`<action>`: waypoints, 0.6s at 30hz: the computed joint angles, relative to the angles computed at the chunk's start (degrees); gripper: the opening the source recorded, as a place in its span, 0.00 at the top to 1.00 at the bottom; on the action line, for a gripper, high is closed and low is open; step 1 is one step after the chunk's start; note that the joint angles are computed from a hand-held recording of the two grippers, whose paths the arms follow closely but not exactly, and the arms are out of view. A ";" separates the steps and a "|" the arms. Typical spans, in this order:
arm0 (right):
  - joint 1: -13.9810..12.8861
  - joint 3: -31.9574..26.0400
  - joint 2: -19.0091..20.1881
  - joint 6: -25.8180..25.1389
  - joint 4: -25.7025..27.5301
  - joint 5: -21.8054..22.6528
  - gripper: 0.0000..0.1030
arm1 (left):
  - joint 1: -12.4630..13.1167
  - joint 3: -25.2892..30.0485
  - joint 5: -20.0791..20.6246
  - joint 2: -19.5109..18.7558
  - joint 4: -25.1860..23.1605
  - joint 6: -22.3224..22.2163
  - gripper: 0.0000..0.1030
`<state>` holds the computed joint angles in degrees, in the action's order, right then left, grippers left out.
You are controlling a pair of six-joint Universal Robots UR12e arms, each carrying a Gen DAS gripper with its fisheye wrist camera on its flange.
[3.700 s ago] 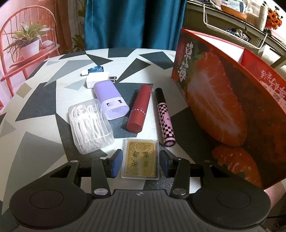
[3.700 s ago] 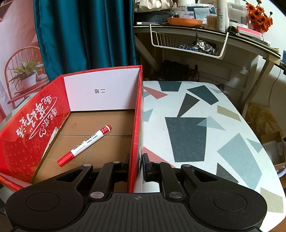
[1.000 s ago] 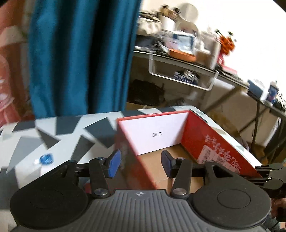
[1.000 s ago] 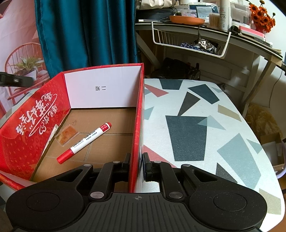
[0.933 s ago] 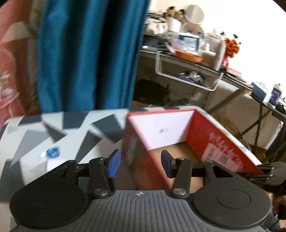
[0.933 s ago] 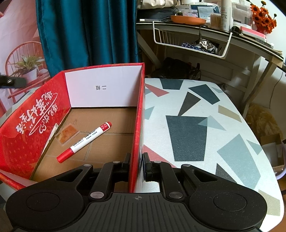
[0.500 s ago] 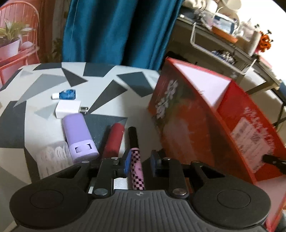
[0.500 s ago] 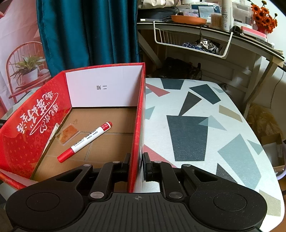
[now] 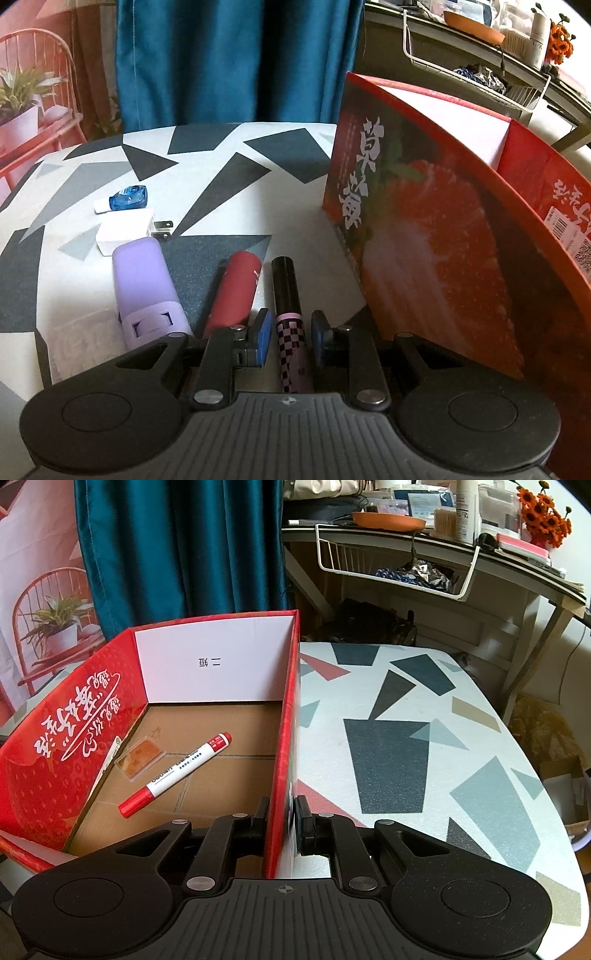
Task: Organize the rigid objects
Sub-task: 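Close the left tool fingers around the pink checkered mascara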
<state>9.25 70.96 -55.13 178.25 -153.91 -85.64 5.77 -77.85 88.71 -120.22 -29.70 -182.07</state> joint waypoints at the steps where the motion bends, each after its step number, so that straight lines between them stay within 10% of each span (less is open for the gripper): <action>1: -0.03 0.08 -0.01 0.09 -0.18 0.09 0.89 | -0.02 -0.01 0.06 -0.01 0.03 -0.05 0.76; 18: -0.11 0.39 -0.11 0.39 -0.70 0.29 0.89 | -0.77 -2.11 2.82 0.59 3.46 2.70 0.76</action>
